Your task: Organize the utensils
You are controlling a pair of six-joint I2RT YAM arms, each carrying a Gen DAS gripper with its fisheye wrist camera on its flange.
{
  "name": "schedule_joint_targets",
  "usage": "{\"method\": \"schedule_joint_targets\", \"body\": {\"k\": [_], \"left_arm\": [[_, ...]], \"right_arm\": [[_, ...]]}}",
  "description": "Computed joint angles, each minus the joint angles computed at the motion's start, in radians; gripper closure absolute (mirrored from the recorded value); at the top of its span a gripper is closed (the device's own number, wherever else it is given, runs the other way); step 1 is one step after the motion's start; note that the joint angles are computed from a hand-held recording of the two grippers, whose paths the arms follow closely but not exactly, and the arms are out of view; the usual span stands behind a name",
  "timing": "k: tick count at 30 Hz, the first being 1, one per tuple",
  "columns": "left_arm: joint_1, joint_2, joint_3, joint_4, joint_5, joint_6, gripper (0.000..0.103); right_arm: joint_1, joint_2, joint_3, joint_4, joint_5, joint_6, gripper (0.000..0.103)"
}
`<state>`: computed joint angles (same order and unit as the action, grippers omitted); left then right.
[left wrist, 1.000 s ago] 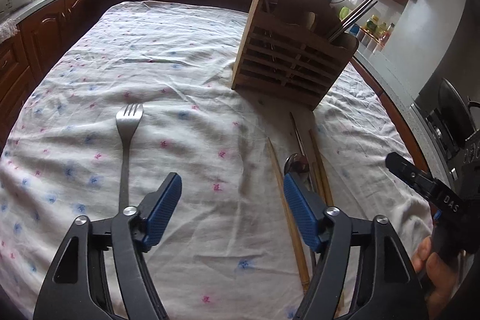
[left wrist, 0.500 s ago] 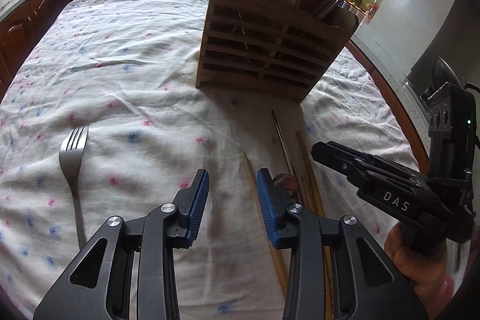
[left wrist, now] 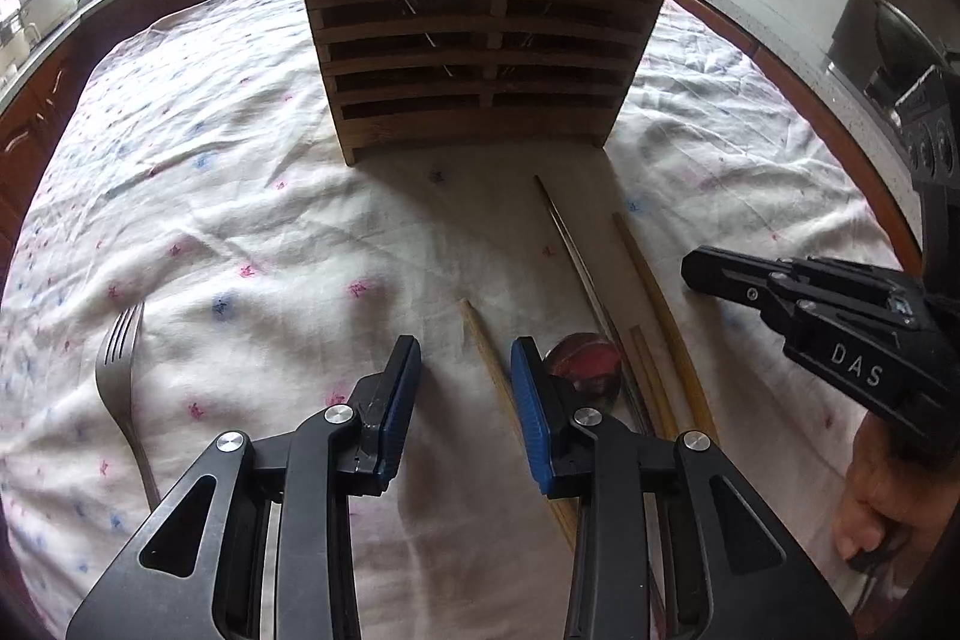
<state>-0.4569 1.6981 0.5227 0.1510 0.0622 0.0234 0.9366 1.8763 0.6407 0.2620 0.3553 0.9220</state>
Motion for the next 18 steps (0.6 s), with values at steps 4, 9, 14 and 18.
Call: {"method": "schedule_joint_targets", "body": {"k": [4,9,14,18], "left_arm": [[-0.024,-0.014,-0.009,-0.018,-0.028,0.039,0.073],[0.010,-0.066,-0.054,-0.036,-0.009,0.093,0.080],[0.035,-0.080,-0.063,-0.056,0.011,0.101,0.080],[0.024,-0.052,-0.058,-0.010,0.015,0.109,0.082]], "right_arm": [[-0.003,-0.023,-0.045,0.078,-0.008,0.019,0.095],[0.003,-0.009,0.013,0.033,0.001,-0.007,0.081],[0.006,0.054,0.110,-0.045,-0.016,-0.034,0.078],[0.018,0.083,0.176,-0.134,0.019,-0.062,0.083]]}}
